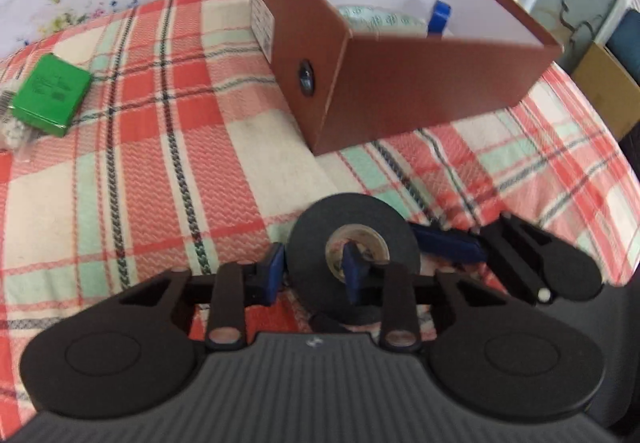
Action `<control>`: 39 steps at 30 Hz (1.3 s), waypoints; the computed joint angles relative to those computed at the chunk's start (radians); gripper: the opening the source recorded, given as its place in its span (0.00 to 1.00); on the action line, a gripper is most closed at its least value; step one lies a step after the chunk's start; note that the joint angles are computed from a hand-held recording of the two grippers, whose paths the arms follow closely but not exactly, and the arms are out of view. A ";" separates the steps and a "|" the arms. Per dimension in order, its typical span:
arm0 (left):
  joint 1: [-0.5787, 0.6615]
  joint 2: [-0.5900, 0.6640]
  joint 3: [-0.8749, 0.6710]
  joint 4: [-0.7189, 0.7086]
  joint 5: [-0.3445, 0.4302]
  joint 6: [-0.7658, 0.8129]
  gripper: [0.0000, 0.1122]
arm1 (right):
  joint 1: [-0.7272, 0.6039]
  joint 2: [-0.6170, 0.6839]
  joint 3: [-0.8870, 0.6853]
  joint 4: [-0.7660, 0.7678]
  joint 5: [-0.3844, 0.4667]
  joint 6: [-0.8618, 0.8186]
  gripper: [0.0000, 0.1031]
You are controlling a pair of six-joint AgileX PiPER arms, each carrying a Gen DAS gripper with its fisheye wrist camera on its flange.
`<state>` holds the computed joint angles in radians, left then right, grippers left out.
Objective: Organize objects
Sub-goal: 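Hold the black tape in the right gripper while the left gripper grasps it, then carry the black tape into the brown box and open the left gripper, then withdraw the left gripper from the brown box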
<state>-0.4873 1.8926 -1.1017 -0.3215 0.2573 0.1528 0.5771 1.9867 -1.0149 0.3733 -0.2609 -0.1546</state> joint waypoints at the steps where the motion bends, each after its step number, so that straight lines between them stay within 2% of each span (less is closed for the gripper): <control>1: -0.003 -0.027 0.005 -0.035 -0.004 0.034 0.28 | -0.006 -0.017 0.017 -0.044 -0.012 0.056 0.77; 3: 0.000 -0.100 0.013 -0.202 -0.016 0.207 0.28 | -0.004 -0.081 0.084 -0.028 -0.104 0.055 0.77; 5: -0.009 -0.132 -0.037 -0.313 -0.011 0.336 0.28 | -0.002 -0.148 0.135 0.044 -0.209 -0.035 0.77; 7: -0.035 -0.106 -0.148 -0.294 -0.004 0.345 0.28 | -0.019 -0.188 0.140 0.116 -0.277 -0.146 0.77; 9: -0.075 -0.027 -0.287 -0.201 -0.007 0.296 0.28 | -0.050 -0.193 0.113 0.181 -0.319 -0.255 0.77; 11: -0.107 0.083 -0.443 -0.084 0.012 0.192 0.28 | -0.111 -0.178 0.063 0.214 -0.304 -0.304 0.77; 15: -0.126 0.302 -0.772 0.010 0.147 0.084 0.25 | -0.246 -0.115 -0.055 0.218 -0.158 -0.291 0.77; 19: -0.144 0.448 -0.996 0.136 0.255 -0.070 0.26 | -0.305 -0.056 -0.116 0.254 -0.102 -0.343 0.77; 21: -0.157 0.456 -0.997 0.224 0.243 -0.152 0.27 | -0.318 -0.026 -0.148 0.264 -0.080 -0.375 0.77; 25: -0.181 0.445 -0.965 0.410 0.235 -0.278 0.27 | -0.311 -0.021 -0.117 0.208 -0.150 -0.283 0.77; 29: -0.199 0.350 -0.807 0.588 0.162 -0.404 0.30 | -0.292 -0.070 -0.035 0.174 -0.221 -0.166 0.77; 34: -0.215 0.207 -0.576 0.846 0.064 -0.636 0.33 | -0.237 -0.165 0.074 0.254 -0.286 -0.160 0.77; 36: -0.221 0.162 -0.499 0.970 0.042 -0.759 0.33 | -0.240 -0.178 0.091 0.249 -0.296 -0.137 0.77; 39: -0.222 0.102 -0.404 1.074 0.025 -0.879 0.33 | -0.211 -0.240 0.162 0.271 -0.308 -0.105 0.77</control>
